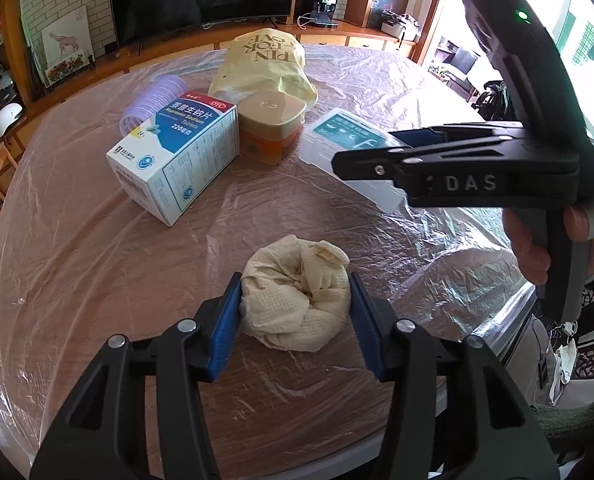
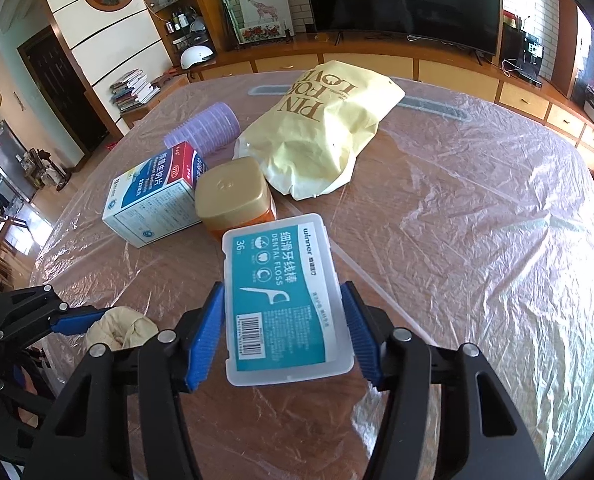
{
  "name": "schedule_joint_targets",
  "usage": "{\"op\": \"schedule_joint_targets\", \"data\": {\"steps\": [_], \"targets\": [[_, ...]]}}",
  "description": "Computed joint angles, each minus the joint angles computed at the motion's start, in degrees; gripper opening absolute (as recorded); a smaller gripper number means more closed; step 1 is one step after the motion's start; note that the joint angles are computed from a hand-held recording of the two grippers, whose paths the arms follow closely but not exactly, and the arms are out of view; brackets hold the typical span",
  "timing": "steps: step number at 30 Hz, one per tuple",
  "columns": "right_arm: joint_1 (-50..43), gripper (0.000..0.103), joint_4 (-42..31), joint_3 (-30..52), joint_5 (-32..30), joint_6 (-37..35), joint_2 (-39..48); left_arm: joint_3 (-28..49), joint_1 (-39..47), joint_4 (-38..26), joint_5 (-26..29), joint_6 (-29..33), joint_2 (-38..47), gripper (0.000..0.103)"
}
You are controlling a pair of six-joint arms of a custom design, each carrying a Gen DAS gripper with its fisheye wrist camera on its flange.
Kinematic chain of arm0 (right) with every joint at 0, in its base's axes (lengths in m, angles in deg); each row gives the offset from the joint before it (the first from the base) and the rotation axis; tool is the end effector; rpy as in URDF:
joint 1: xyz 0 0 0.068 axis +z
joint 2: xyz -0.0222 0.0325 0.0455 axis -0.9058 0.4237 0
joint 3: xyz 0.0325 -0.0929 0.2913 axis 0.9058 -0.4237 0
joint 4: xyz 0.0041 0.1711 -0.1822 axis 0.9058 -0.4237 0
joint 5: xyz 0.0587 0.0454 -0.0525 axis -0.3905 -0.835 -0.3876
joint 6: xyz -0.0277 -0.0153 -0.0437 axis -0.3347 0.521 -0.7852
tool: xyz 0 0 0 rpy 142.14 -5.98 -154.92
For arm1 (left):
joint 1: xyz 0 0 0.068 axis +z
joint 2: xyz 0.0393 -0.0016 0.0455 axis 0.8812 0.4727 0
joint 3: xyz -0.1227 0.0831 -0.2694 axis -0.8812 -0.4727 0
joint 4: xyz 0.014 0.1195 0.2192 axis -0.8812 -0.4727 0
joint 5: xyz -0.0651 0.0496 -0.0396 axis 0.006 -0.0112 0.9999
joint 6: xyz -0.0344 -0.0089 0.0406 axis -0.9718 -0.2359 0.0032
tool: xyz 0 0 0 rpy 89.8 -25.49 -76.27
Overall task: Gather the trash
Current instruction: 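Grasp the cream cloth bundle with the left gripper while the right gripper grasps the teal floss box, then carry the cloth bundle in the left gripper and floss box in the right gripper to the bin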
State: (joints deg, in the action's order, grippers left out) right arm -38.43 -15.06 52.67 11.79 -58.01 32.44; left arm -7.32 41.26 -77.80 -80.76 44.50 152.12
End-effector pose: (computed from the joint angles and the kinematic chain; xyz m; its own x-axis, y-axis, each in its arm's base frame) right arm 0.3324 0.1791 0.1854 -0.6858 -0.5168 -0.5123 -0.6857 0.6948 0.2170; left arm 0.2235 -0.0803 0.1496 -0.8495 -0.0334 -0.5266 0.0236 0.9946 -0.1011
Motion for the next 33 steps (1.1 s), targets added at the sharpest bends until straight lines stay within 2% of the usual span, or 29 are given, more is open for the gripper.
{"op": "schedule_joint_targets", "data": {"steps": [14, 33], "targets": [[-1.19, 0.056, 0.48, -5.33, 0.61, 2.26, -5.54, -0.52, 0.52, -0.37, -0.99, -0.74, -1.31, 0.052], [-1.48, 0.056, 1.19, -8.53, 0.84, 3.97, -8.56, -1.35, 1.05, 1.33, -1.92, -3.45, -0.34, 0.052]]}}
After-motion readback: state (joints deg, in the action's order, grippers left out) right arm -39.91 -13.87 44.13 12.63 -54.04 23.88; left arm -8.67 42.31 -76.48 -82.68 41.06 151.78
